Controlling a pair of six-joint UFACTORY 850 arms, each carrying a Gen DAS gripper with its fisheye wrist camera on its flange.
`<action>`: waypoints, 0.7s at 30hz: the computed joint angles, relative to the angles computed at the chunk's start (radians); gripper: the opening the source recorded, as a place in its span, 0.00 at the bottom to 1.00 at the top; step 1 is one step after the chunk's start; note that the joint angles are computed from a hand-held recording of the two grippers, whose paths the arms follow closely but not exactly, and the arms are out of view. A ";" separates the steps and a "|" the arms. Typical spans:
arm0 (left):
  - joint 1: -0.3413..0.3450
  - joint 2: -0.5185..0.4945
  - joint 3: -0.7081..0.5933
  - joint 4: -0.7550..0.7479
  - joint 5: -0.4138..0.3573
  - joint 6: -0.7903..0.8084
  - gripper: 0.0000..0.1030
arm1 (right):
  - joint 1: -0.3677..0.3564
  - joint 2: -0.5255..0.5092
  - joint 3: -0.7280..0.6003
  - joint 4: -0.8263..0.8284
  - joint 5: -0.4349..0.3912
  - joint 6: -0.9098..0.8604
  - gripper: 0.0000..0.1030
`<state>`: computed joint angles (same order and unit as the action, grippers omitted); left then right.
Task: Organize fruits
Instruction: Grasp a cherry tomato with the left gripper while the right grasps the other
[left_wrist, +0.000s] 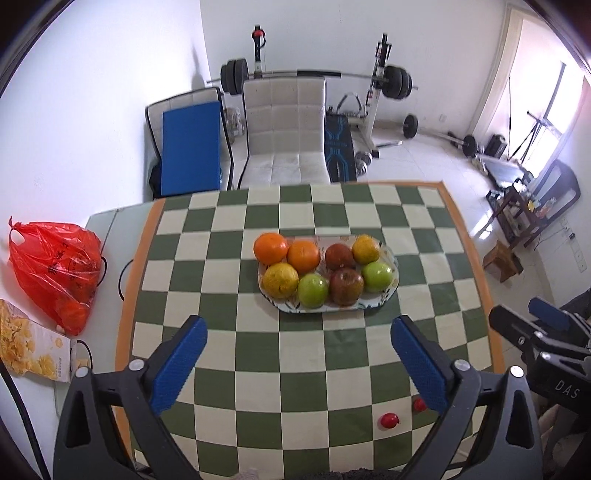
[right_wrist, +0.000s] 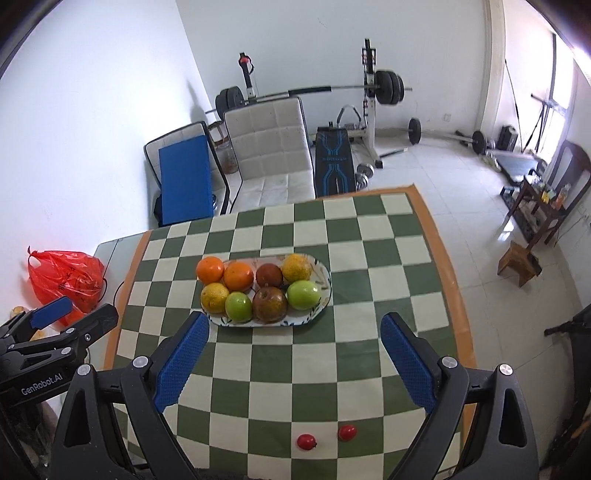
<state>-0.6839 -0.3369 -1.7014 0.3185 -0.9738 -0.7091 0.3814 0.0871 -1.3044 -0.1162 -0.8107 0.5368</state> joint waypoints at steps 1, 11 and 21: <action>-0.001 -0.019 -0.006 -0.007 -0.019 0.012 1.00 | -0.017 -0.002 0.019 0.043 0.004 -0.036 0.93; -0.019 -0.252 -0.063 -0.218 -0.234 0.224 1.00 | -0.184 -0.078 0.342 0.386 -0.061 -0.285 0.73; -0.037 -0.355 -0.061 -0.431 -0.315 0.301 1.00 | -0.200 -0.130 0.475 0.473 -0.034 -0.408 0.30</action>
<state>-0.7209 -0.6914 -1.7620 -0.1124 -1.2887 -0.4076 0.1814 -0.0430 -0.8291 0.3566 -0.8444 0.1289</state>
